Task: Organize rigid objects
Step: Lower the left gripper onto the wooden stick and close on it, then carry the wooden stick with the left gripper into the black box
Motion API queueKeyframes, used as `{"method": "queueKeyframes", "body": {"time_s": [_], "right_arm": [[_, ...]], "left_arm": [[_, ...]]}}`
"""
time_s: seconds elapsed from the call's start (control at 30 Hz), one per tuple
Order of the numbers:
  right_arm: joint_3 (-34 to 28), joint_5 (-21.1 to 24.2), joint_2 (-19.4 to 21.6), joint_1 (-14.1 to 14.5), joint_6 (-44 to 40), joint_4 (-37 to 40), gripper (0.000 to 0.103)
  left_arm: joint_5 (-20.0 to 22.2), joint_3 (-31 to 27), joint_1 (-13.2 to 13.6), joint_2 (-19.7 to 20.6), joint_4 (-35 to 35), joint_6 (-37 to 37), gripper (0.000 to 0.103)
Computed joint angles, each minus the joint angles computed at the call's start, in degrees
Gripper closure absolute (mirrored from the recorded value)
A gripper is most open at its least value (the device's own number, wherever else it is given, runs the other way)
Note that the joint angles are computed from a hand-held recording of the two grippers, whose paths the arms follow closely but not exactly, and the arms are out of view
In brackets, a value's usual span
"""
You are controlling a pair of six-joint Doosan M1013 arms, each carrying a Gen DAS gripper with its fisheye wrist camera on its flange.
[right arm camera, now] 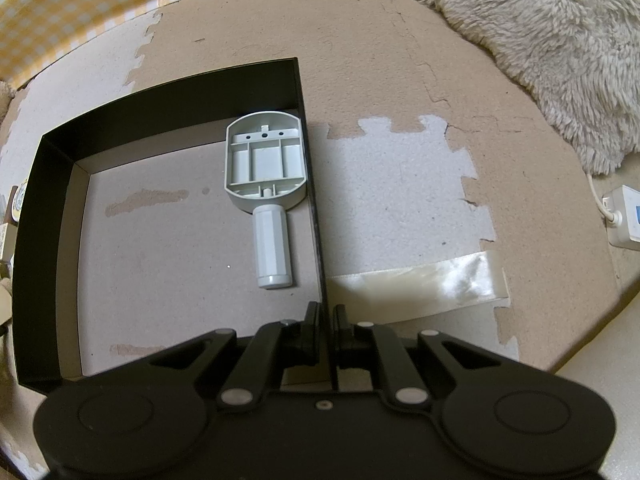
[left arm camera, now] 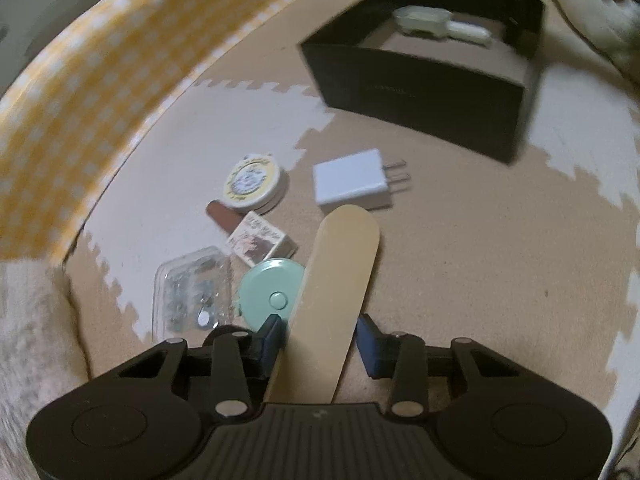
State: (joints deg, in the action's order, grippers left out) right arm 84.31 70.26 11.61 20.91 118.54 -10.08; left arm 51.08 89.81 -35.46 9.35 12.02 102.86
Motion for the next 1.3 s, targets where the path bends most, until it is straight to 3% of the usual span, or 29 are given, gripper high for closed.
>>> {"method": "queueKeyframes", "body": {"time_s": [0.33,0.63,0.73,0.87,1.0,1.13,1.3], "right_arm": [[-0.04,0.08,0.01,0.03,0.00,-0.05,0.094],[-0.04,0.08,0.02,0.03,-0.01,-0.05,0.094],[-0.05,0.10,0.02,0.05,-0.04,-0.10,0.094],[-0.05,0.12,0.03,0.06,-0.03,-0.15,0.094],[-0.04,0.11,0.02,0.04,-0.05,-0.13,0.094],[-0.07,0.12,0.03,0.07,-0.04,-0.15,0.094],[-0.08,0.17,0.04,0.06,-0.07,-0.16,0.094]], "left_arm": [[1.61,-2.18,2.33,0.06,-9.71,-11.32,0.066],[9.42,-4.58,2.07,2.32,-14.40,-14.57,0.066],[9.39,-4.76,0.97,2.78,-11.54,-14.05,0.067],[7.76,-5.09,1.55,3.19,-12.67,-14.19,0.067],[9.10,-5.92,1.73,3.79,-13.24,-12.26,0.068],[10.71,-6.43,2.07,3.94,-13.99,-15.38,0.069],[6.50,-5.61,2.46,1.93,-17.34,-20.60,0.069]]}}
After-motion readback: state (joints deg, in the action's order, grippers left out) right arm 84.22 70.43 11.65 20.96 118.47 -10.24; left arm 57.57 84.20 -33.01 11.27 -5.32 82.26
